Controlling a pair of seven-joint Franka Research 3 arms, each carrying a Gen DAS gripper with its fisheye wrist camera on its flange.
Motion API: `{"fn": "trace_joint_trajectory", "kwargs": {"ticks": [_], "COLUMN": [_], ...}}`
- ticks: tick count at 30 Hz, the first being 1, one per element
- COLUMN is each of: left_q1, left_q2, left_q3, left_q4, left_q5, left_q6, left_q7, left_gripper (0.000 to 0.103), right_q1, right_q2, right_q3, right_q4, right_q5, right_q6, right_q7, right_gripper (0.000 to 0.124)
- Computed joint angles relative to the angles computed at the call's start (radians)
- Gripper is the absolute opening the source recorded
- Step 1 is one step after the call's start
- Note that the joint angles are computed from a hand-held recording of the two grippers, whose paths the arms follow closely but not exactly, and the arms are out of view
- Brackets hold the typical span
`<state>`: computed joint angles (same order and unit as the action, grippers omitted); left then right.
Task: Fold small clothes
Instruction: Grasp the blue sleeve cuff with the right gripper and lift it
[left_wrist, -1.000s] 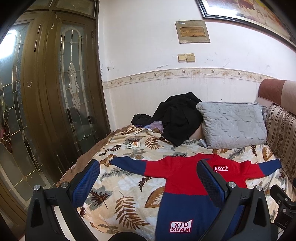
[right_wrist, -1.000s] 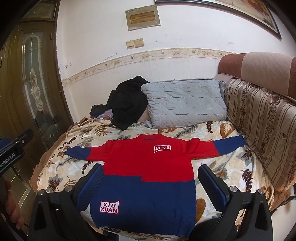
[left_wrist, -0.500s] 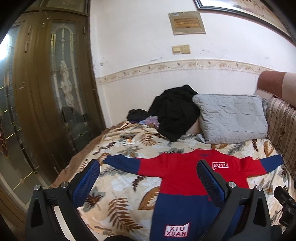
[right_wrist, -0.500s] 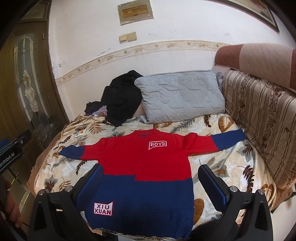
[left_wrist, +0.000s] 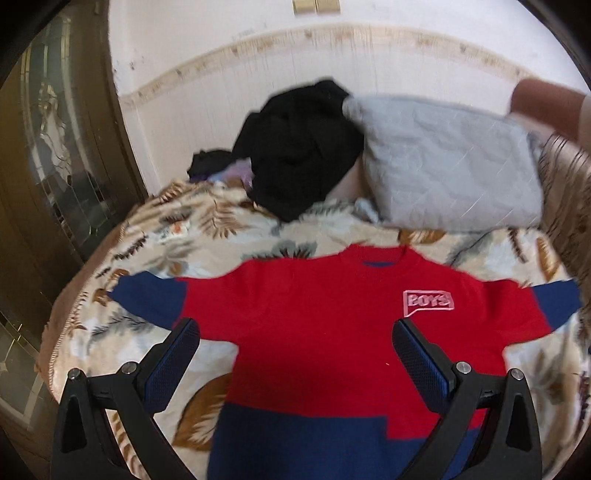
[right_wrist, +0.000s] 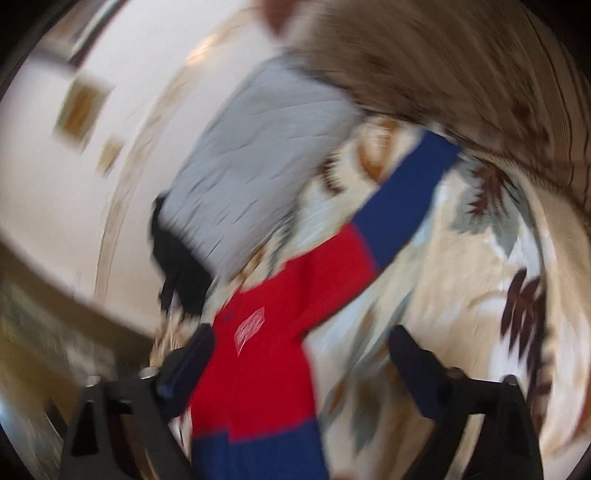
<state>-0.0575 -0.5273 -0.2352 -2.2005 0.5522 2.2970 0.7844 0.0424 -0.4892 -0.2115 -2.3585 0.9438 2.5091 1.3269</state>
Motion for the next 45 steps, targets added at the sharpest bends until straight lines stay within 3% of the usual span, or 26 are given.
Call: {"fn": "trace_joint_trajectory", "kwargs": {"ticks": [1,5,8,12,13,14,17,20,25,32,37,45], "left_q1": [0.009,0.045,0.053,0.065,0.063,0.058,0.054,0.054,0.056,0.082,0.126,0.215], "left_q2": [0.025,0.076,0.108,0.141,0.149,0.155,0.168,0.165,0.143,0.067,0.007,-0.093], "left_q3": [-0.003,-0.015,-0.01,-0.019,-0.016,-0.011,-0.007,-0.008,-0.007,0.003,0.036,0.115], "left_q4": [0.005,-0.009,-0.007,0.001,0.005,0.007,0.01,0.006,-0.002,-0.052,-0.097,-0.175], "left_q5": [0.007,0.088,0.13,0.214,0.222,0.224,0.242,0.266,0.29,0.321,0.288,0.217], "left_q6": [-0.001,0.029,0.043,0.06,0.064,0.07,0.079,0.087,0.101,0.12,0.105,0.098], "left_q7": [-0.008,-0.055,-0.066,-0.106,-0.107,-0.106,-0.113,-0.13,-0.169,-0.188,-0.183,-0.151], "left_gripper": [0.103,0.103,0.103,0.103,0.103,0.103,0.103,0.103,0.103,0.103,0.103,0.103], "right_q1": [0.017,-0.023,-0.056,-0.107,-0.124,-0.14,-0.18,-0.209,-0.223,-0.156,-0.073,0.115], "right_q2": [0.077,0.318,0.416,0.536,0.56,0.581,0.622,0.635,0.6,0.485,0.438,0.49], "right_q3": [-0.039,-0.068,-0.036,0.004,0.015,0.026,0.07,0.101,0.125,0.129,0.145,0.251], "right_q4": [0.039,0.187,0.263,0.363,0.38,0.395,0.434,0.446,0.437,0.433,0.458,0.557], "right_q5": [0.058,0.186,0.243,0.244,0.297,0.332,0.451,0.494,0.627,0.651,0.608,0.537], "right_q6": [0.006,-0.014,0.065,0.093,0.082,0.074,0.117,0.138,0.123,0.078,0.057,0.054], "right_q7": [-0.021,-0.02,-0.037,0.013,-0.01,-0.02,-0.114,-0.147,-0.257,-0.296,-0.249,-0.178], "right_gripper": [0.079,0.065,0.062,0.053,0.049,0.039,0.032,0.01,0.007,0.007,0.007,0.008]}}
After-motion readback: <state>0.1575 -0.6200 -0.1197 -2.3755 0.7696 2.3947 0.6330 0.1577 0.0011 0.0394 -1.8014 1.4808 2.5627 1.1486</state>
